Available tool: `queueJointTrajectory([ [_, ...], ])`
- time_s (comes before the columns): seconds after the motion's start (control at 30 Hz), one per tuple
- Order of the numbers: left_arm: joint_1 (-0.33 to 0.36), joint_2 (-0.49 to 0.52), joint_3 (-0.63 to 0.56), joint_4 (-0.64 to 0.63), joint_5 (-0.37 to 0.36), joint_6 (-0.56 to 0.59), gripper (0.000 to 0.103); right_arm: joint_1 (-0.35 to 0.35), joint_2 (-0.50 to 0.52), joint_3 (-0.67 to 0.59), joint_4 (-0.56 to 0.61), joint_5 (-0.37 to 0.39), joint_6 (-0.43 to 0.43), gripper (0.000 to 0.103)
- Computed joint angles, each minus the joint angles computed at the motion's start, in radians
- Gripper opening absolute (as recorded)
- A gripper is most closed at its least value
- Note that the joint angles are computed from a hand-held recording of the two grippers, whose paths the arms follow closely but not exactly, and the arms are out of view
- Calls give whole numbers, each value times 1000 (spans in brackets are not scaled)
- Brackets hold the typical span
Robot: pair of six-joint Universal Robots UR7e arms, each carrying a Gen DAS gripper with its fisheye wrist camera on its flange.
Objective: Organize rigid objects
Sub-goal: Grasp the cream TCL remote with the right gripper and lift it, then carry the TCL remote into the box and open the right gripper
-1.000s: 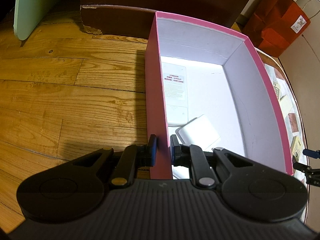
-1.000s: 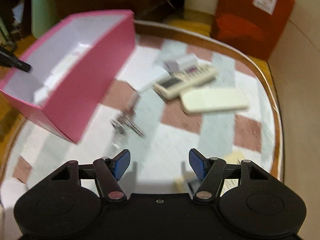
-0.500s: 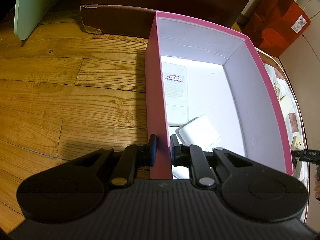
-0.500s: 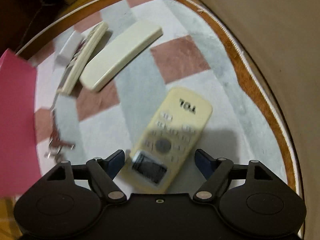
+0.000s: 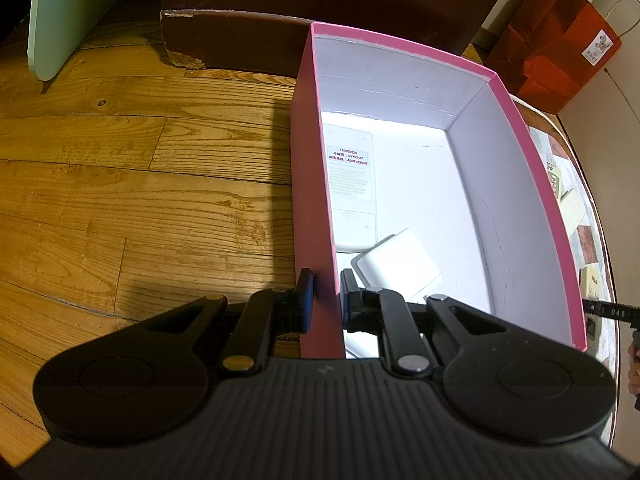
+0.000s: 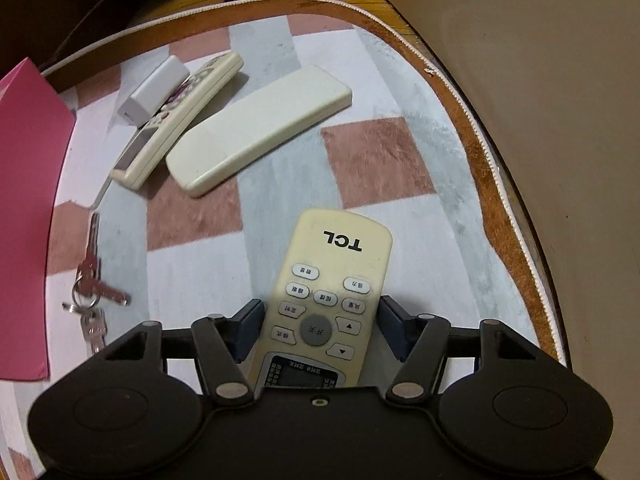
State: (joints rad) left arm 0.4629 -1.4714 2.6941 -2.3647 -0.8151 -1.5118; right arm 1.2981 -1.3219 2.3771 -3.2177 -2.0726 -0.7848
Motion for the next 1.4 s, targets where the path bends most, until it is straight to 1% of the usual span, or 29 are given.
queueJointTrajectory([
  [0.17,0,0,0,1,0,-1,12,0,-35,44,24,21,-35,67],
  [0.27,0,-1,0,-1,-1,0,12,7,-37,75,-10,17,-60,67],
  [0.5,0,0,0,0,-2,-1,12,40,-64,117,-22,34,-116,67],
  [0.63,-1,2,0,0,-2,-1,12,56,-60,126,-28,39,-123,67],
  [0.77,-2,2,1,0,-3,-2,12,73,-79,137,-9,49,-121,67],
  [0.9,-1,2,0,0,-2,-2,12,111,-129,146,46,63,-112,67],
  [1.0,-2,3,0,0,-2,-1,12,148,-176,154,90,92,-115,67],
  [1.23,-1,4,-1,-1,-2,-1,12,227,-229,161,169,135,-82,67],
  [1.4,-1,4,-1,-1,-2,-1,12,296,-263,152,209,172,-82,67],
])
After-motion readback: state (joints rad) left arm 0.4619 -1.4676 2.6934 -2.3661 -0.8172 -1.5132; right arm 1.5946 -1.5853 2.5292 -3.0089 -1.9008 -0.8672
